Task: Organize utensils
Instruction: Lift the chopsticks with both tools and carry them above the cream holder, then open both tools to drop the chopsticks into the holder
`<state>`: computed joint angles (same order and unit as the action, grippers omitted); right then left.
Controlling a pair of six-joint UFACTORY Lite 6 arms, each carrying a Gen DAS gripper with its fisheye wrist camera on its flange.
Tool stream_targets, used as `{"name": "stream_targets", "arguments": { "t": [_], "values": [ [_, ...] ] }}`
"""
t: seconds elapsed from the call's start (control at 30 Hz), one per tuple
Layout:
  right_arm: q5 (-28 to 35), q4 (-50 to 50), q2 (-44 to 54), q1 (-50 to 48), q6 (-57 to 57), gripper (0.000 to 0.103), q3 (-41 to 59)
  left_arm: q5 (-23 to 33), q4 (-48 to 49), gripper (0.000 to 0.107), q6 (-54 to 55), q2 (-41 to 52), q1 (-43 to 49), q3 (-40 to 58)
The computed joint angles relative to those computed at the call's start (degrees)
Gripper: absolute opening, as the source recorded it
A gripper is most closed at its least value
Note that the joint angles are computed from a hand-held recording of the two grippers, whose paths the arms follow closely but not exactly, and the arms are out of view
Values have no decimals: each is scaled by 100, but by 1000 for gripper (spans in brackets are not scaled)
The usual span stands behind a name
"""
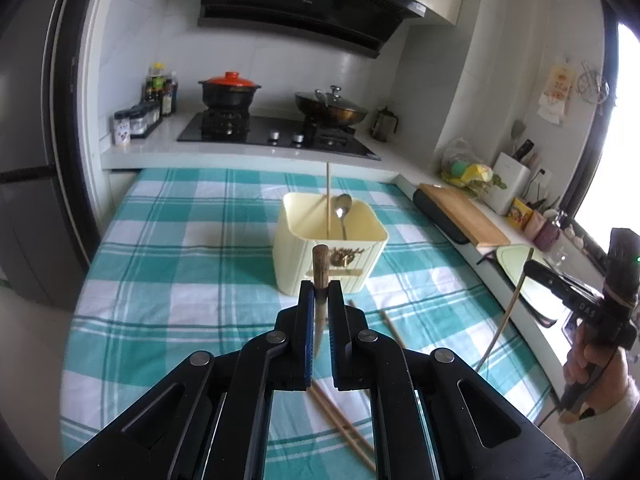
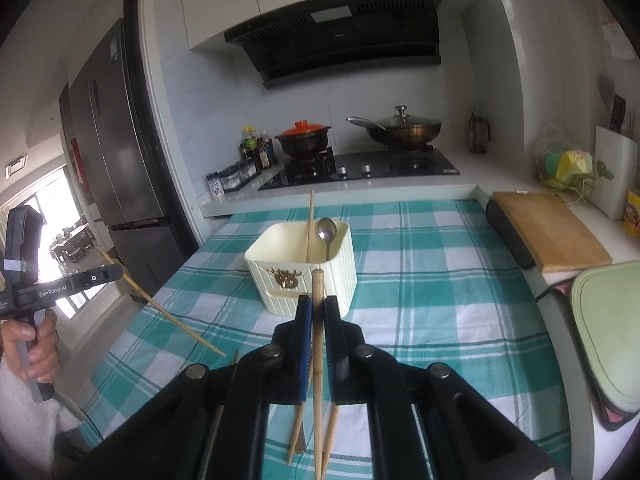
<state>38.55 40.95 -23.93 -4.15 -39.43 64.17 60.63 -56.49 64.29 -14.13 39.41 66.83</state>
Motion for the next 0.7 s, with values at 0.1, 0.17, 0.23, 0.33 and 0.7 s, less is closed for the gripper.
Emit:
{"name": "stream_targets", "arguments": {
  "t": [0.1, 0.17, 0.23, 0.33, 0.7],
  "values": [
    [-188, 201, 8, 106, -105, 6, 53, -37, -1, 5, -77, -4, -90, 73],
    [-335, 346, 52, 144, -207, 6, 124, -21, 1, 5, -150, 43, -118, 148],
    [-436, 442, 86, 160, -237, 6, 219, 76, -12, 5, -166, 47, -59, 199],
    [-528, 549, 360, 215, -233, 7, 567, 244, -8, 5, -293, 210, -37, 460],
    [-827, -753, 3408, 1130, 1153, 6, 4589, -142, 265, 5, -1701, 1781, -820, 3463]
  ]
}}
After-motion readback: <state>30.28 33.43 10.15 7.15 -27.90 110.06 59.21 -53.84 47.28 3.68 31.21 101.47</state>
